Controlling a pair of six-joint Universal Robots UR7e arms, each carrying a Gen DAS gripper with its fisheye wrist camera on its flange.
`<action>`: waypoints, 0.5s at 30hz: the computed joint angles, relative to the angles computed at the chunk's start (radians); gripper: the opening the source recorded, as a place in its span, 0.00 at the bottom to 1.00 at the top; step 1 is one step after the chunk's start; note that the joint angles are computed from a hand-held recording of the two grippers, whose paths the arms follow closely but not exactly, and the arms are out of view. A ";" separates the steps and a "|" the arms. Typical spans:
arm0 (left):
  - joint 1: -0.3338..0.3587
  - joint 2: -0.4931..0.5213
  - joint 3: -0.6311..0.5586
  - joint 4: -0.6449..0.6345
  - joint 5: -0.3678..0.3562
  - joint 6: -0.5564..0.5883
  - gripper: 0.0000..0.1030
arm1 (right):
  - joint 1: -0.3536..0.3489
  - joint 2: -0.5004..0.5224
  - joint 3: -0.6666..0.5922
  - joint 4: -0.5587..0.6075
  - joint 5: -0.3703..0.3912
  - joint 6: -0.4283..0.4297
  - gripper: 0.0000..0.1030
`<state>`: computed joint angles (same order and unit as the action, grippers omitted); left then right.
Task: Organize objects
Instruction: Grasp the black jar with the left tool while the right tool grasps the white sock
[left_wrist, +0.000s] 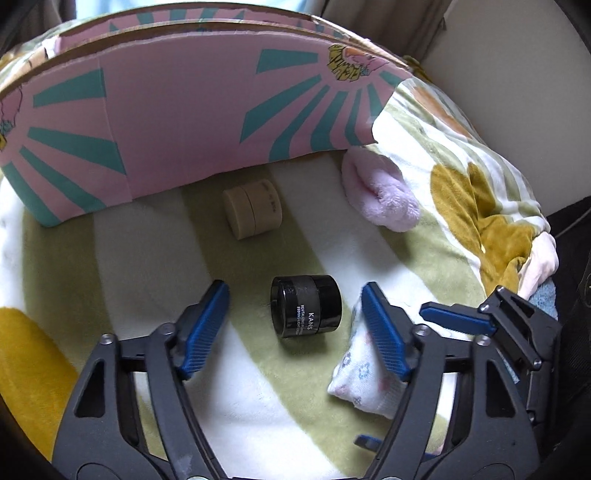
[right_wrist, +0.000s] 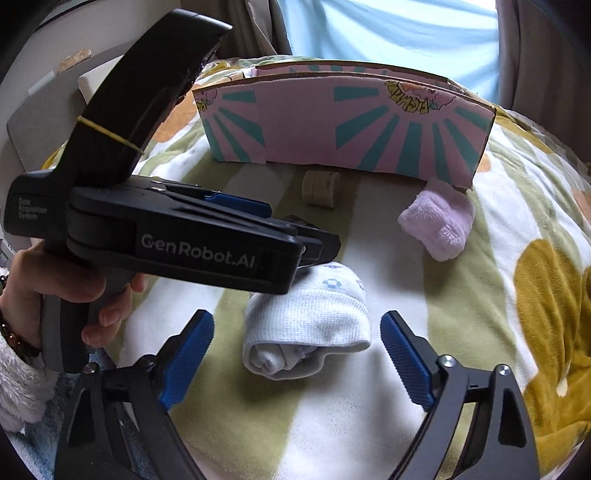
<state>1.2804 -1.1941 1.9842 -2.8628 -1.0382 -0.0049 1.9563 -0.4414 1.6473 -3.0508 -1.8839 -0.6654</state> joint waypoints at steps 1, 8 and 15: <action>0.003 0.001 -0.003 0.010 -0.002 -0.006 0.63 | 0.000 0.002 -0.005 0.005 0.000 0.002 0.75; 0.003 0.007 0.000 0.016 0.009 0.007 0.46 | -0.002 0.019 -0.022 -0.003 -0.015 0.003 0.63; 0.001 0.013 0.000 0.013 -0.006 0.023 0.29 | -0.002 0.020 -0.020 -0.013 -0.022 -0.003 0.61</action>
